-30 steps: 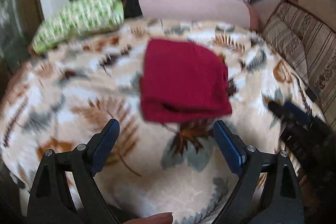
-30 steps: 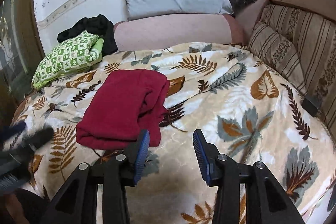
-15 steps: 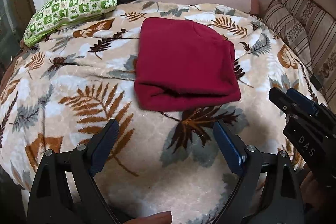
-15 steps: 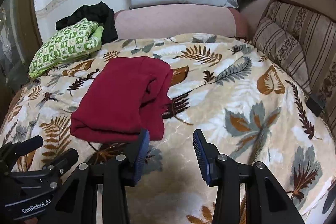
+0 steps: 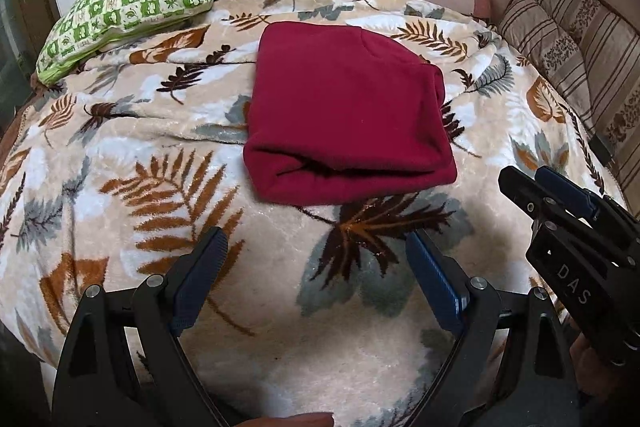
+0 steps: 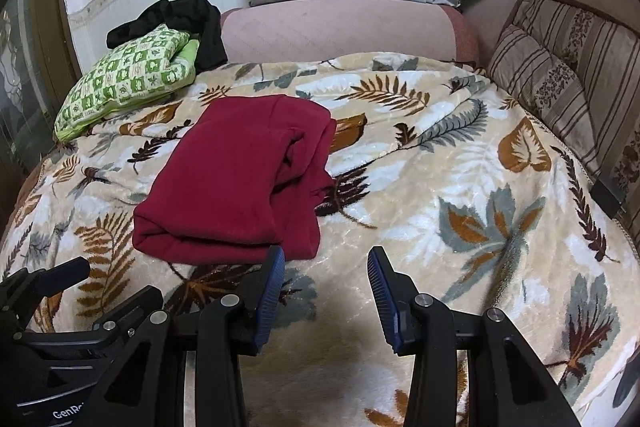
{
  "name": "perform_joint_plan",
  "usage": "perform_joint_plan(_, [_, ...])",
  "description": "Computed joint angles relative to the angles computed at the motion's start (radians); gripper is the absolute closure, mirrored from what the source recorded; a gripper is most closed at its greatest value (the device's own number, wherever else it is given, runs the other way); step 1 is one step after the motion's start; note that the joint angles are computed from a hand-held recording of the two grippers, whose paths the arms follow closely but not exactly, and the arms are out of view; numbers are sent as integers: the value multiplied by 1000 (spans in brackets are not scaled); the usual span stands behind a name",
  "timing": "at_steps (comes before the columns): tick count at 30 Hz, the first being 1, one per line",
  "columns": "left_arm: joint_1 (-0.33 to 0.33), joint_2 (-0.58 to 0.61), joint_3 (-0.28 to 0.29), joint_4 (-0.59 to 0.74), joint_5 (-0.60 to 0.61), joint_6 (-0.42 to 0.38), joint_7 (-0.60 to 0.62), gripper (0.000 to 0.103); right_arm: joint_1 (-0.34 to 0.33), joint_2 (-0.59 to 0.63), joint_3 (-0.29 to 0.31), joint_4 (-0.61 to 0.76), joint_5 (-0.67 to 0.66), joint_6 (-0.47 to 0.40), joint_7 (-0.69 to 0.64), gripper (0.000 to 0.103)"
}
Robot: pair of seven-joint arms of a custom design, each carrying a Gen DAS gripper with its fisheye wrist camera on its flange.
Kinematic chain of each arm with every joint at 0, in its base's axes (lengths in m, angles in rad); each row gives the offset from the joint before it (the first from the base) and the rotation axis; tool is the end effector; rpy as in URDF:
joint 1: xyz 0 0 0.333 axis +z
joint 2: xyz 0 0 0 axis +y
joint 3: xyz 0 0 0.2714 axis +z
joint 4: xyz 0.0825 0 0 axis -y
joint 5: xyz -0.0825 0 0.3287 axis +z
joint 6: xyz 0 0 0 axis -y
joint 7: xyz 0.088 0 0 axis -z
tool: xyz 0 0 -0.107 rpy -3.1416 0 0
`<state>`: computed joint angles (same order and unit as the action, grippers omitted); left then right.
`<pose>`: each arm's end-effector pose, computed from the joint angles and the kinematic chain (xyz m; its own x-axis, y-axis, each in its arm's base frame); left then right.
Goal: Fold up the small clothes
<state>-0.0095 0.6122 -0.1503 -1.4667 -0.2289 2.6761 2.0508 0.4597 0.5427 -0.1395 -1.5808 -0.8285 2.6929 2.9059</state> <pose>0.6786 -0.0793 0.3830 -0.4030 -0.9152 0.0068 -0.7355 0.3195 -0.5975 0.6132 0.2455 0.3697 -0.2752 -0.9580 -0.0806 -0.6543 0.2481 -0.7143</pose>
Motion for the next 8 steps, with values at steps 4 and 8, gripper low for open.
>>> perform_joint_plan(4, [10, -13, -13, -35, -22, 51, 15, 12, -3, 9, 7, 10, 16, -7, -12, 62])
perform_joint_plan(8, [-11, -18, 8, -50, 6, 79, 6, 12, 0, 11, 4, 12, 20, -7, -17, 62])
